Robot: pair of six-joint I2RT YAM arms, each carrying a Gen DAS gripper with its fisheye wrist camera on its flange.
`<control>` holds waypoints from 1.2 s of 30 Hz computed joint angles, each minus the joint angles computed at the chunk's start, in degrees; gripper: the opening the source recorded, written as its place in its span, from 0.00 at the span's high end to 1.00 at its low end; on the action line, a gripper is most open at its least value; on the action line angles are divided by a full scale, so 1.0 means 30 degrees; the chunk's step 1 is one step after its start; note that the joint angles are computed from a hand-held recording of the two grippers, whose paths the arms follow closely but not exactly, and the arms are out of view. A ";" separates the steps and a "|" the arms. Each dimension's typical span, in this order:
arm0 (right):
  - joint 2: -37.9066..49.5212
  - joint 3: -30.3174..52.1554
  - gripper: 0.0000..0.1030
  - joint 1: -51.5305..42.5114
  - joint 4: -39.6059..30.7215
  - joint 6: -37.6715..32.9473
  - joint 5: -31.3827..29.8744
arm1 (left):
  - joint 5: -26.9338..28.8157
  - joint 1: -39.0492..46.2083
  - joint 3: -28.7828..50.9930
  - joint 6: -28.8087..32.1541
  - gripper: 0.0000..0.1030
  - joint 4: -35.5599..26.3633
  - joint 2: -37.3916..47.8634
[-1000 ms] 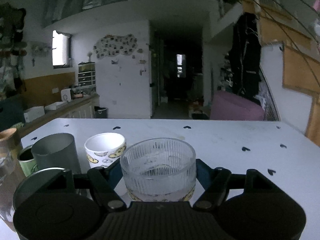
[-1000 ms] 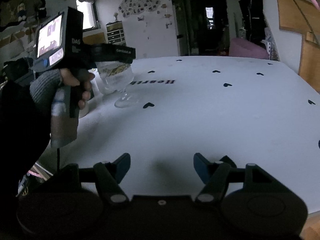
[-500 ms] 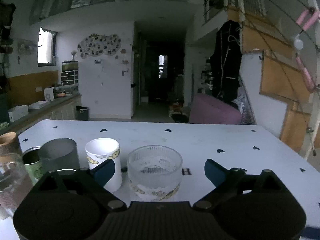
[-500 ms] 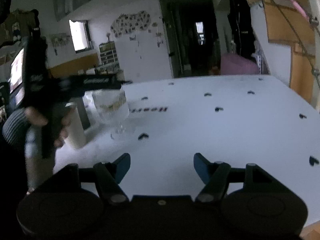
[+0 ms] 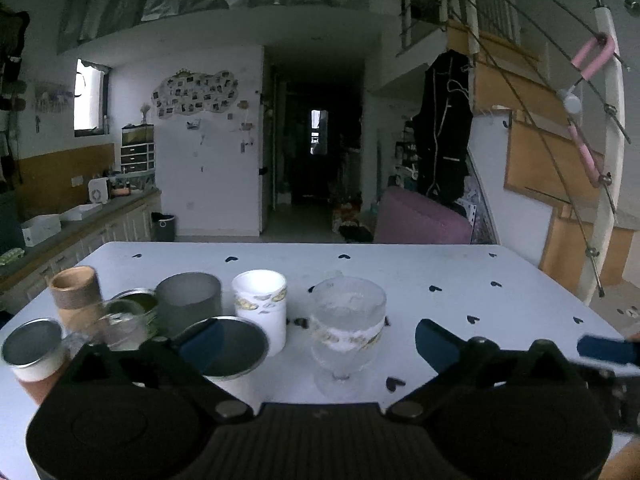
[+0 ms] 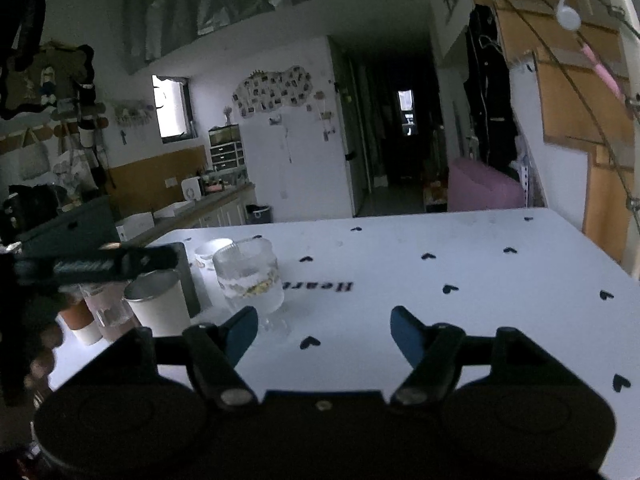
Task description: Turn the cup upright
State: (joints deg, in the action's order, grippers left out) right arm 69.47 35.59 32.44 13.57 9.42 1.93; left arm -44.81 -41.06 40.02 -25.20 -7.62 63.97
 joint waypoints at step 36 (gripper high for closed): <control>-0.2061 -0.0355 0.00 0.3184 -0.2575 0.0059 0.5394 | -0.2614 -0.3591 -0.1146 -0.5159 0.00 -0.6348 -0.3197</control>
State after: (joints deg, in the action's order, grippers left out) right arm 63.29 34.52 41.99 5.85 9.60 18.11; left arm -52.65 -51.83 36.58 -40.68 -26.66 54.38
